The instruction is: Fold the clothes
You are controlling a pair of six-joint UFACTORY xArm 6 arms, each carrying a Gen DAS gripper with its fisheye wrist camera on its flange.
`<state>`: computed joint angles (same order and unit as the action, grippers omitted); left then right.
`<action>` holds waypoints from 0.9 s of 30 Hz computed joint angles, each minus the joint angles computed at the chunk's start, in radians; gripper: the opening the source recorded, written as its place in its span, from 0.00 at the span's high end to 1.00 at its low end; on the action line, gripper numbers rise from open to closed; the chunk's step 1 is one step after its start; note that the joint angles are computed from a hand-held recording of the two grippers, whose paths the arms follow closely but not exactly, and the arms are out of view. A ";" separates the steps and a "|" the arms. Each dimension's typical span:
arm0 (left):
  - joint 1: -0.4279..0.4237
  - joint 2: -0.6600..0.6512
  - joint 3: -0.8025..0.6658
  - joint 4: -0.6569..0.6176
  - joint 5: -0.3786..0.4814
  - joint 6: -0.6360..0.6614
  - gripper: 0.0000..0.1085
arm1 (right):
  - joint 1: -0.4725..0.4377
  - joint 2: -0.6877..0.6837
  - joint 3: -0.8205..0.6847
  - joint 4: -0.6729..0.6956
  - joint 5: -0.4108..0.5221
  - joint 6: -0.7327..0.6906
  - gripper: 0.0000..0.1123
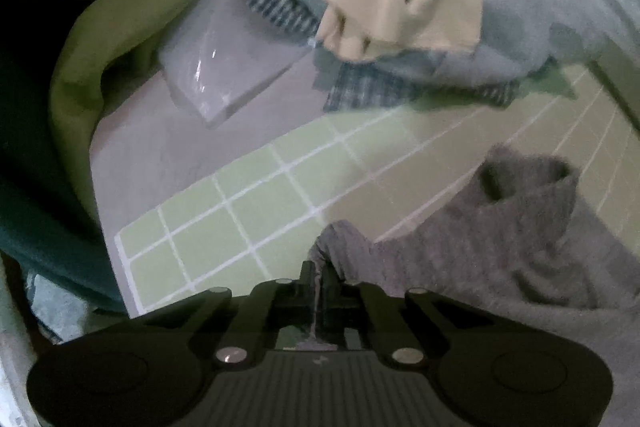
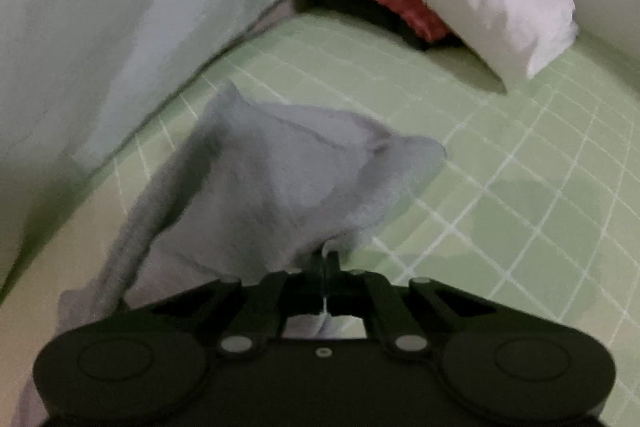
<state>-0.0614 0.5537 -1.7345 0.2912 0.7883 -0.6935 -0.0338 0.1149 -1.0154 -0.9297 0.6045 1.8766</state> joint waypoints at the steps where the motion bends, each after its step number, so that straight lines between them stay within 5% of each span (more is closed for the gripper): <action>1: 0.004 -0.005 -0.002 0.009 -0.018 -0.010 0.98 | 0.005 -0.025 0.007 -0.036 0.025 0.005 0.99; 8: 0.034 -0.111 0.040 -0.009 -0.219 -0.052 0.98 | 0.073 -0.379 0.159 -0.272 0.277 0.169 1.00; 12: 0.040 -0.128 0.058 -0.014 -0.232 -0.064 0.98 | 0.199 -0.491 0.202 -0.260 0.520 0.130 1.00; 16: 0.035 -0.090 0.050 -0.078 -0.162 0.003 0.98 | 0.276 -0.492 0.220 -0.181 0.637 0.034 1.00; 21: -0.005 -0.054 0.070 -0.207 -0.137 0.129 0.98 | 0.271 -0.465 0.291 -0.035 0.487 0.033 1.00; 27: -0.072 0.058 -0.076 -0.265 -0.088 0.286 0.98 | 0.225 -0.267 0.270 -0.016 0.017 -0.024 1.00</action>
<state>-0.1334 0.6121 -1.8103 0.0261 0.7003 -0.4072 0.1909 -0.1519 -0.7452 -0.9455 0.6218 1.8531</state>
